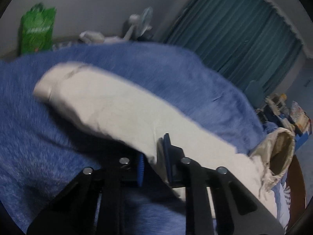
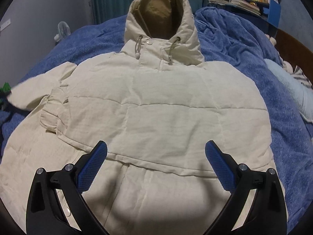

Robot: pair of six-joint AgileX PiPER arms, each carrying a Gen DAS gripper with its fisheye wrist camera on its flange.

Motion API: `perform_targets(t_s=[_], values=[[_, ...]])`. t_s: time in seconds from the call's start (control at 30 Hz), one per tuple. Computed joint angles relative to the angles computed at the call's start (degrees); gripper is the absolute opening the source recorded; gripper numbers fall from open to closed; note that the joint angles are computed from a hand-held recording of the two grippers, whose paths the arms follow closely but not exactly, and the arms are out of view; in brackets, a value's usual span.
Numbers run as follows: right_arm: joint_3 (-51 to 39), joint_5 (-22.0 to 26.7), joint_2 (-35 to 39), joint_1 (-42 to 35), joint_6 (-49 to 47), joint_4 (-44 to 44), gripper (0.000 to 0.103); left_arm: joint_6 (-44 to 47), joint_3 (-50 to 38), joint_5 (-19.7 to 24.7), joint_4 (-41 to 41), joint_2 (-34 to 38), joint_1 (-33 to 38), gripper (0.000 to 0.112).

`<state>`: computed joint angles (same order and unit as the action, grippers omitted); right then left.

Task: Fold large clothes
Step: 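Move the left gripper to the other sleeve and grasp its cuff, then fold the held sleeve across the jacket body with the left gripper and release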

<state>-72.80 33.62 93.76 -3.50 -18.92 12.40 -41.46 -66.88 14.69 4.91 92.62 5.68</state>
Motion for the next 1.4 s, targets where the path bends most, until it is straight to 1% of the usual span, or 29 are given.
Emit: perform_targets(t_s=[0.03, 0.07, 0.13, 0.17, 0.3, 0.4, 0.43, 0.53, 0.6, 0.67, 0.7, 0.73, 0.83, 0.9, 0.97, 1.0, 1.07, 1.1, 1.13, 1.17, 1.2, 1.23, 1.27, 1.3, 1.33, 1.37, 1.4], values=[[0.21, -0.30, -0.20, 0.20, 0.04, -0.33, 0.097, -1.63, -1.05, 0.21, 3.13, -0.94, -1.32, 0.010], [0.46, -0.59, -0.48, 0.44, 0.26, -0.80, 0.097, -5.38, -2.13, 0.71, 8.25, -1.76, -3.17, 0.009], [0.64, -0.76, -0.82, 0.67, 0.61, -1.33, 0.097, -9.57, -4.57, 2.03, 14.75, -2.56, -6.47, 0.008], [0.63, -0.75, -0.90, 0.74, 0.89, -1.53, 0.097, -10.47, -5.78, 2.41, 16.76, -2.93, -8.36, 0.008], [0.15, -0.21, -0.90, 0.45, 1.72, -1.53, 0.097, -9.48, -9.11, 3.29, 19.51, -4.62, -15.21, 0.008], [-1.05, 1.29, -0.69, -0.49, 1.17, -0.10, 0.097, -9.76, -12.99, 4.24, 22.48, -3.79, -21.53, 0.008], [-1.43, 1.56, -0.57, -0.63, 1.32, -0.06, 0.097, -11.21, -14.70, 4.97, 25.42, -3.11, -24.59, 0.008], [-2.73, 2.34, -0.81, -2.02, 1.08, 1.25, 0.097, -11.51, -18.93, 6.57, 28.79, -0.92, -30.93, 0.008], [-3.93, 3.43, -0.86, -3.77, -0.17, 3.91, 0.097, -7.36, -22.13, 6.59, 25.36, 1.27, -34.72, 0.008], [-5.48, 5.35, -0.68, -6.06, -2.19, 7.44, 0.097, 0.71, -26.11, 7.22, 17.84, 4.23, -37.41, 0.008], [-5.99, 5.83, -0.58, -6.72, -2.50, 8.27, 0.097, 3.08, -27.66, 7.50, 15.94, 5.74, -38.74, 0.008], [-6.46, 6.29, -0.51, -7.44, -2.62, 9.05, 0.097, 3.62, -28.42, 7.67, 15.93, 6.88, -39.87, 0.008], [-8.33, 8.49, 0.03, -10.32, -3.11, 12.16, 0.097, 6.67, -32.59, 10.11, 14.30, 11.95, -43.57, 0.008], [-9.51, 9.89, 0.72, -11.78, -3.60, 13.70, 0.097, 10.45, -34.95, 10.95, 7.89, 15.21, -44.36, 0.008], [-10.94, 11.36, 1.59, -12.92, -3.50, 14.20, 0.097, 12.65, -36.63, 12.17, 3.87, 17.71, -44.67, 0.008], [-11.30, 11.78, 1.86, -13.56, -3.75, 14.82, 0.097, 13.61, -37.43, 12.50, 2.60, 18.85, -44.66, 0.008], [-12.10, 12.79, 2.35, -14.85, -3.97, 16.16, 0.097, 14.33, -36.19, 11.91, 1.62, 20.01, -45.43, 0.008], [-12.69, 13.38, 2.68, -15.46, -4.14, 16.88, 0.097, 14.19, -36.65, 13.03, 2.54, 21.22, -46.34, 0.008], [-13.30, 13.97, 3.03, -16.20, -4.28, 17.83, 0.097, 14.96, -39.39, 14.68, 2.23, 23.49, -46.57, 0.008], [-13.35, 14.24, 3.04, -16.68, -4.40, 18.40, 0.097, 15.43, -41.01, 17.25, 2.42, 25.04, -47.35, 0.008], [-13.69, 14.59, 3.22, -17.09, -4.37, 18.87, 0.097, 15.81, -41.74, 18.67, 2.31, 25.84, -47.59, 0.009], [-13.99, 14.94, 3.38, -17.44, -4.33, 19.30, 0.097, 17.03, -41.69, 19.86, 0.97, 26.07, -47.63, 0.016], [-14.40, 15.40, 3.61, -17.91, -4.35, 19.87, 0.097, 18.90, -41.41, 20.40, -1.42, 26.11, -47.42, 0.032], [-14.59, 15.67, 3.71, -18.26, -4.35, 20.24, 0.097, 22.19, -40.38, 20.18, -5.81, 25.79, -46.98, 0.043], [-14.87, 16.04, 3.89, -18.63, -4.24, 20.67, 0.097, 23.74, -38.62, 19.26, -8.25, 24.93, -47.09, 0.065], [-14.98, 16.28, 3.95, -18.89, -4.21, 20.98, 0.097, 23.66, -36.63, 18.23, -8.40, 23.75, -47.60, 0.073], [-15.01, 16.55, 3.91, -19.10, -4.08, 21.21, 0.097, 22.17, -36.27, 18.43, -6.27, 23.24, -48.30, 0.077]])
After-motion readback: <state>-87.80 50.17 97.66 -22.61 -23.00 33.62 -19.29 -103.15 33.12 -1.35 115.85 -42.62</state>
